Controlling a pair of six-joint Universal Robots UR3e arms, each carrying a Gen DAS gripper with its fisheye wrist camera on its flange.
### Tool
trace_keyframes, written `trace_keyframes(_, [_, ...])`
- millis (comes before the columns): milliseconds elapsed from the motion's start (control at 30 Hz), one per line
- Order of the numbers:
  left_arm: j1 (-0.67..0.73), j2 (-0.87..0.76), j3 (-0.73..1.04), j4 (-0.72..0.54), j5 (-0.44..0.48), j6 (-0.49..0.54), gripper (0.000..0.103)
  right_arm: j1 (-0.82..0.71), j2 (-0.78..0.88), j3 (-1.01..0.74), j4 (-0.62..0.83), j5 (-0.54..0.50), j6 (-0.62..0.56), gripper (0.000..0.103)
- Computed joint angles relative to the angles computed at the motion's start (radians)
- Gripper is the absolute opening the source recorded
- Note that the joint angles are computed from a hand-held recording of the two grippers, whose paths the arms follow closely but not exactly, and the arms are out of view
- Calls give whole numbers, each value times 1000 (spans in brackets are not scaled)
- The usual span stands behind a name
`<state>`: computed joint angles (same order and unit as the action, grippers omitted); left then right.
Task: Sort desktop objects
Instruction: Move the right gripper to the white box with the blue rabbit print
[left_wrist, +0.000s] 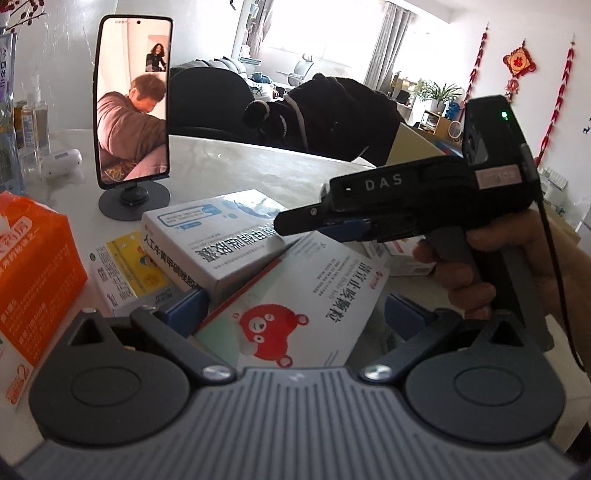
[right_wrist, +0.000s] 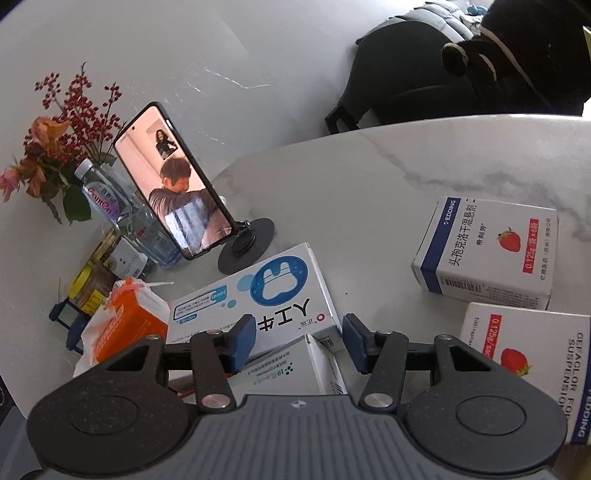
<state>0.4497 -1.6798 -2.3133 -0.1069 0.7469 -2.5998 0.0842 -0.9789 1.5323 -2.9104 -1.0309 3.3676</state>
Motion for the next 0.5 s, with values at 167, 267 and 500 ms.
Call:
trace_keyframes(167, [-3,34,-30,-30,-9,33,103,9,-48,38,41,-24,-63,62])
trace_keyframes(267, [-4,52,-47,-44,-16,58,103,9,-77,80,32,-30,-89,67])
trace_keyframes(500, [-7,68,-43,-12,55,65,103,-23,-146,206,-56,-31,-74,76])
